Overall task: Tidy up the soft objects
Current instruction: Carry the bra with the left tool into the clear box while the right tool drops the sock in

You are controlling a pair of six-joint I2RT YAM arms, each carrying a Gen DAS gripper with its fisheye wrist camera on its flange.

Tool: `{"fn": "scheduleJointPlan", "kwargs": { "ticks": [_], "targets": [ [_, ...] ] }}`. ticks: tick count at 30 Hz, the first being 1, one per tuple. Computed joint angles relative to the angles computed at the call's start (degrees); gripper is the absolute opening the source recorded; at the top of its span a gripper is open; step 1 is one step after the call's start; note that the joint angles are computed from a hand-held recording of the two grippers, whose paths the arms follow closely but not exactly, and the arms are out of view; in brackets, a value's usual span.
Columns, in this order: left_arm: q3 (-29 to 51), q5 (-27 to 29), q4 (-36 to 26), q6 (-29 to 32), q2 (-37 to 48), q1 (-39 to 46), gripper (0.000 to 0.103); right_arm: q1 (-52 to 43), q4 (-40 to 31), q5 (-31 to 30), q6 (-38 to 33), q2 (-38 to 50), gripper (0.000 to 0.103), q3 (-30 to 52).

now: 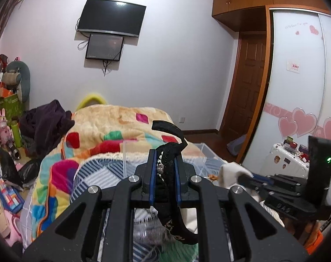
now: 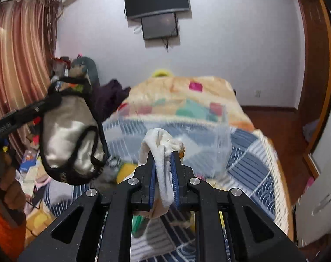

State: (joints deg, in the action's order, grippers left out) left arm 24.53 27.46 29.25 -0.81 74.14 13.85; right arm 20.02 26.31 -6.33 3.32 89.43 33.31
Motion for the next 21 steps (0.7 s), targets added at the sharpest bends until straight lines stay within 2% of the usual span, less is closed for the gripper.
{"fn": "scheduleJointPlan", "kwargs": {
  "ticks": [9,13,21],
  "targets": [
    [9.16,-5.24,1.15,-0.55,8.31,-4.46,0.014,-1.70,0.06,1.04,1.15,0.64,0.012,6.77],
    [14.46,-8.64,1.08,-0.83,13.95,-6.66,0.014,-1.51,-0.66,2.83,1.07,2.62,0.012,10.54],
    [23.32,-11.55,-0.12,-2.48,24.84,-7.84,0.014,-1.38,-2.51,5.38,0.79,9.43,0.012,16.79]
  ]
}}
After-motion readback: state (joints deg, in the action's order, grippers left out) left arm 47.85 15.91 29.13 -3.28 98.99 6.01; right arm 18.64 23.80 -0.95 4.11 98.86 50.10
